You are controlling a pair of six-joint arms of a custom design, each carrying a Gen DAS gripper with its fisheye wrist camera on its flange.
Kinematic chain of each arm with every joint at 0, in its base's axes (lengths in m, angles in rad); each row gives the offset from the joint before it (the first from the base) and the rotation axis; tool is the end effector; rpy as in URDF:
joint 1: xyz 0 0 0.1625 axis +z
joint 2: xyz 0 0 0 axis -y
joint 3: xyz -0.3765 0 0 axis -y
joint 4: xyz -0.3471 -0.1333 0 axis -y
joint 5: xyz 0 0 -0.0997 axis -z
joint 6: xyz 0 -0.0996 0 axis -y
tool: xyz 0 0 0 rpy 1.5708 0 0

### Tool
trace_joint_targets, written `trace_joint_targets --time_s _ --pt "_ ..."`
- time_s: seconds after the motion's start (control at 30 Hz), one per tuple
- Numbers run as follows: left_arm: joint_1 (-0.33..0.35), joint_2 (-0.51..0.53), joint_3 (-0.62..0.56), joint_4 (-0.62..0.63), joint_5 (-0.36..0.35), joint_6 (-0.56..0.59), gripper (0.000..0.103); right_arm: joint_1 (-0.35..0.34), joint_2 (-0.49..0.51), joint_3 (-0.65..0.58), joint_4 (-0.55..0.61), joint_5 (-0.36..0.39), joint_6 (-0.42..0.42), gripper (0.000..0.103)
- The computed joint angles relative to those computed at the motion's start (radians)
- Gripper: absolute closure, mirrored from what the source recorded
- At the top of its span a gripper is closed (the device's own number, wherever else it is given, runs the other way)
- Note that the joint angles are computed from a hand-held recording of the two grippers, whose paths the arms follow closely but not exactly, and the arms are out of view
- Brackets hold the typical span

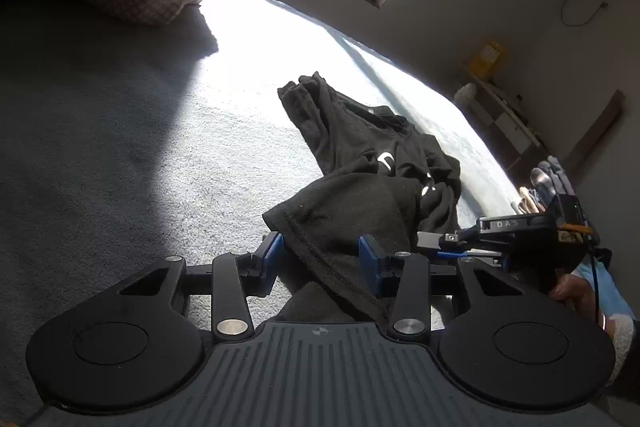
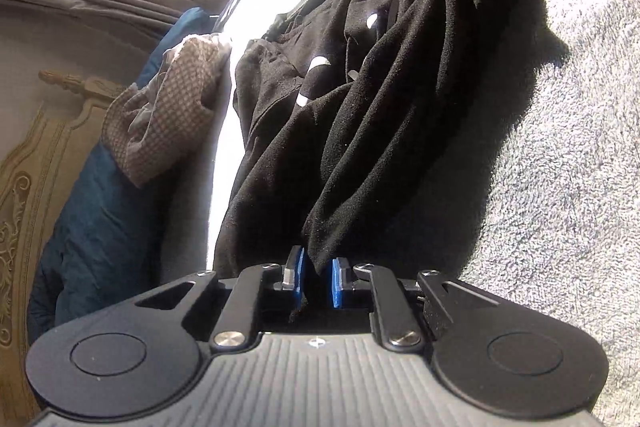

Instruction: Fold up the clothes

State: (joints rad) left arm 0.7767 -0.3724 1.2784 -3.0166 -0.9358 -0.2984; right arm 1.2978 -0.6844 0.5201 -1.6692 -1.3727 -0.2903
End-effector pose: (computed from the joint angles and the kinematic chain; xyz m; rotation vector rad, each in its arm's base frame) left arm -0.3584 -0.6219 0.0088 0.4192 2.6451 -1.0858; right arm -0.0565 -0.7690 0.3889 -0.0651 2.9894 -0.4620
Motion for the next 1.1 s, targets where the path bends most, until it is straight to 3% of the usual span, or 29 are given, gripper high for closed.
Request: trace_joint_targets --time_s 0.07,0.1,0.23,0.4,0.53,0.67,0.8,0.87,0.93,1.1 --pt "-0.029 0.007 0.019 0.044 0.039 0.065 0.028 -0.001 -0.027 0.028 -0.018 0.017 -0.01 0.099" --pt "-0.038 0.015 0.023 0.06 0.062 0.067 0.026 -0.001 -0.04 0.039 -0.024 0.026 -0.015 0.1" --pt "-0.048 0.038 0.026 0.096 0.118 -0.005 0.026 -0.017 -0.092 0.06 -0.049 0.066 0.001 0.101" --pt "-0.039 0.062 -0.005 0.096 0.093 -0.067 0.026 -0.052 -0.156 0.082 -0.118 0.09 0.041 0.101" --pt "-0.036 0.095 -0.063 0.157 0.06 -0.074 0.026 -0.091 -0.178 0.065 -0.218 0.06 0.093 0.101" --pt "-0.034 0.129 -0.122 0.187 0.012 -0.062 0.026 -0.129 -0.161 0.026 -0.289 -0.012 0.201 0.1" --pt "-0.026 0.192 -0.243 0.261 -0.039 -0.044 0.026 -0.161 -0.144 0.01 -0.228 -0.015 0.283 0.095" --pt "-0.02 0.233 -0.329 0.316 -0.056 -0.063 0.026 -0.164 -0.156 0.048 -0.233 -0.019 0.283 0.072" --pt "-0.008 0.279 -0.426 0.371 -0.071 -0.122 0.026 -0.165 -0.161 0.074 -0.229 -0.029 0.277 0.064" --pt "0.034 0.397 -0.681 0.453 -0.125 -0.306 0.026 -0.163 -0.141 0.064 -0.198 -0.01 0.267 0.064"
